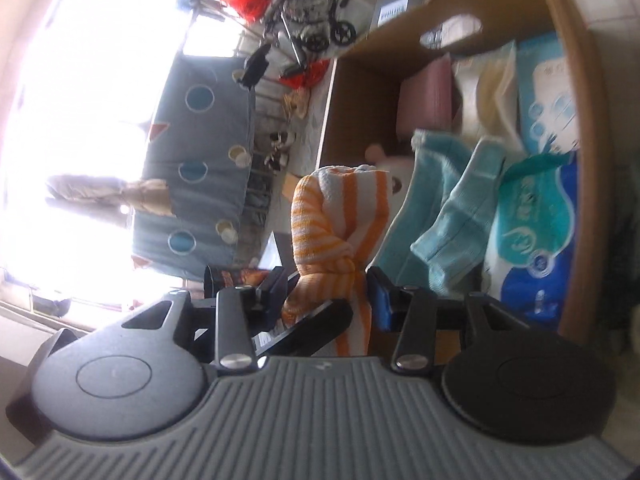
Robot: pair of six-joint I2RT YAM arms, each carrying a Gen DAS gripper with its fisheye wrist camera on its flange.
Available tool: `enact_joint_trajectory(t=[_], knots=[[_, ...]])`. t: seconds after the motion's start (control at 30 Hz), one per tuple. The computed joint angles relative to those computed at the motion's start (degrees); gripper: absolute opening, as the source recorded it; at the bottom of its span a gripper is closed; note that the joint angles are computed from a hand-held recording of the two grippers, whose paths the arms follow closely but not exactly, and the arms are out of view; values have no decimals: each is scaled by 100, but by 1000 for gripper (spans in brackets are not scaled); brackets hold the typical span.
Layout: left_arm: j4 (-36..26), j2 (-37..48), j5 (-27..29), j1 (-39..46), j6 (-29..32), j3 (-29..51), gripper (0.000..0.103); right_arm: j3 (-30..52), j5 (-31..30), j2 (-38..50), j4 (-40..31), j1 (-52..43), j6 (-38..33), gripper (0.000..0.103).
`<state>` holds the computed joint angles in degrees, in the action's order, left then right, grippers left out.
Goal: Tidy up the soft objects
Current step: 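Carry the striped cloth into the box with both grippers, then release the striped cloth in the box and withdraw both grippers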
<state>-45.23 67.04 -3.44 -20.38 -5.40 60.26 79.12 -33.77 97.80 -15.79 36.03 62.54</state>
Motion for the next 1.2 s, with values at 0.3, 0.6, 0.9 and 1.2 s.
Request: enact_joint_trajectory(t=[0.3,0.6,0.9,1.2], knots=[[17,-59,605,1438,741,-776,37,1497,29,1618,-689,748,-185,44],[19,-308,377,1653,1210,-1262,43,2198,-55,2354,-1243,893,-441,48],[-20,-610,283,1667,1267,-1202,47,1863,-71,2116,-829,939,-222,54],[85,-1693,251,737,466,-1407,66,-342,424,-52,550,626,-27,61]])
